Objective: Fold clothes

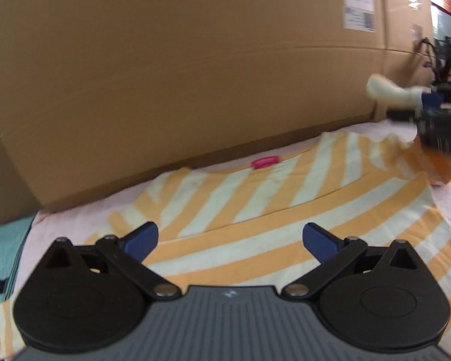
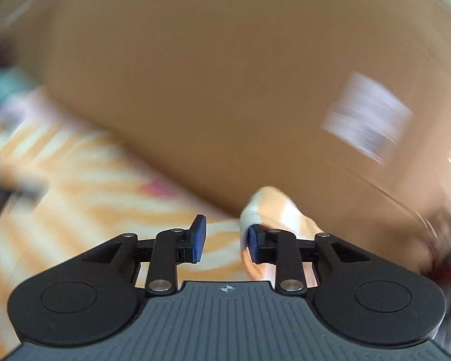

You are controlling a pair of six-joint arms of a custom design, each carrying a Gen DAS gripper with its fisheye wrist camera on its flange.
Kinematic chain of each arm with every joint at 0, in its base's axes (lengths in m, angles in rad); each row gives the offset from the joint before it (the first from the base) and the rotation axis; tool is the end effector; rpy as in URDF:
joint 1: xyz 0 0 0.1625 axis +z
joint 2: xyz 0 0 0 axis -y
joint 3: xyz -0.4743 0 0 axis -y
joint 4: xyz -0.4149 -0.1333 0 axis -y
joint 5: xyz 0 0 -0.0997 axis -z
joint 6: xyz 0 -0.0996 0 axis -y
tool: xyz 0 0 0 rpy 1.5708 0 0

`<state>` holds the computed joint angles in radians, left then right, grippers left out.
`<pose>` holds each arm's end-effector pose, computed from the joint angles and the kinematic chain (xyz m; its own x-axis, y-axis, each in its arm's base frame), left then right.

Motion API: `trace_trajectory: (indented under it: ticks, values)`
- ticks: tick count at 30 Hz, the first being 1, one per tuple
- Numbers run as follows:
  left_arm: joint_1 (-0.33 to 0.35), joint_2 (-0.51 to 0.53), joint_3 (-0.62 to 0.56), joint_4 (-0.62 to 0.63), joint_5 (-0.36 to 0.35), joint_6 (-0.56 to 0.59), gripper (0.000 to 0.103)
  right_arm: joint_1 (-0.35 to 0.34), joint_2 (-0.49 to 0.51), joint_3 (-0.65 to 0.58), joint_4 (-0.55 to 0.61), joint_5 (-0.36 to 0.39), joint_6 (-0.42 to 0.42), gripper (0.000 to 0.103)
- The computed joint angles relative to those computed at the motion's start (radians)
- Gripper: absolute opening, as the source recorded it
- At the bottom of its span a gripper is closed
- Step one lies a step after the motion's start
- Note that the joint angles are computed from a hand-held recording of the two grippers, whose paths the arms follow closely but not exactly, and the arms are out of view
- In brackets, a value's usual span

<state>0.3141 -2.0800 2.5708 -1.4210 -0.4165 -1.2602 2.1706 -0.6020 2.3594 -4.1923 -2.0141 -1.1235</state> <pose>-0.1119 -0.2723 0.2892 -0.6054 -0.0666 -0.7932 0.6090 0.6029 -0.5155 0.3272 -0.3179 0.0408 -0.0717 -0.5873 0.8062 -0.9969 0.0148 -0.0778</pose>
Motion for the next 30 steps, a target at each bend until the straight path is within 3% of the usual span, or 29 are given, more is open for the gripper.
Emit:
trace_trajectory:
  ticks: [2,4,5,6,7,8,11,13,15,16,20,23,25,27,29,30]
  values:
    - [-0.005,-0.09,-0.017,0.141,-0.037,-0.09,0.102,0.021,0.036,0.038,-0.01,0.026,-0.164,0.029]
    - [-0.013,-0.165,-0.022,0.211,-0.062,-0.12,0.102,0.036,0.077,0.069,-0.114,0.011,-0.174,0.029]
    - [-0.021,-0.201,-0.018,0.211,-0.067,-0.105,0.102,0.029,0.049,0.087,-0.111,0.011,-0.116,0.03]
    - [-0.021,-0.229,-0.009,0.169,-0.069,-0.056,0.102,0.027,0.018,0.103,-0.096,0.005,-0.035,0.038]
    - [-0.011,-0.235,0.005,0.086,-0.068,0.024,0.102,0.024,-0.019,0.115,-0.077,-0.01,0.068,0.048]
    - [0.003,-0.231,0.023,-0.019,-0.068,0.119,0.102,0.005,-0.059,0.134,-0.065,0.0,0.172,0.049]
    - [0.029,-0.107,0.074,-0.333,-0.066,0.356,0.102,-0.14,-0.204,0.218,0.018,0.154,0.486,0.05]
    - [0.046,0.017,0.095,-0.542,-0.07,0.503,0.102,-0.266,-0.299,0.274,0.126,0.307,0.696,0.039]
    - [0.062,0.16,0.105,-0.752,-0.058,0.639,0.102,-0.331,-0.322,0.303,0.156,0.365,0.851,0.032]
    - [0.069,0.234,0.107,-0.857,-0.048,0.703,0.102,-0.356,-0.309,0.312,0.134,0.375,0.871,0.032]
    - [0.12,0.499,0.099,-1.247,-0.009,0.934,0.102,-0.388,-0.202,0.352,-0.055,0.37,0.801,0.032]
    - [0.179,0.617,0.075,-1.461,-0.045,1.066,0.102,-0.369,-0.156,0.374,-0.162,0.364,0.711,0.038]
    - [0.201,0.666,0.066,-1.539,-0.063,1.115,0.102,-0.357,-0.15,0.377,-0.171,0.35,0.672,0.038]
    - [0.229,0.7,0.047,-1.544,-0.069,1.114,0.095,-0.376,-0.15,0.388,-0.181,0.394,0.665,0.04]
    - [0.26,0.709,0.022,-1.49,-0.078,1.078,0.075,-0.403,-0.153,0.397,-0.196,0.427,0.704,0.041]
    - [0.278,0.706,0.014,-1.484,-0.096,1.075,0.07,-0.41,-0.154,0.4,-0.203,0.433,0.723,0.041]
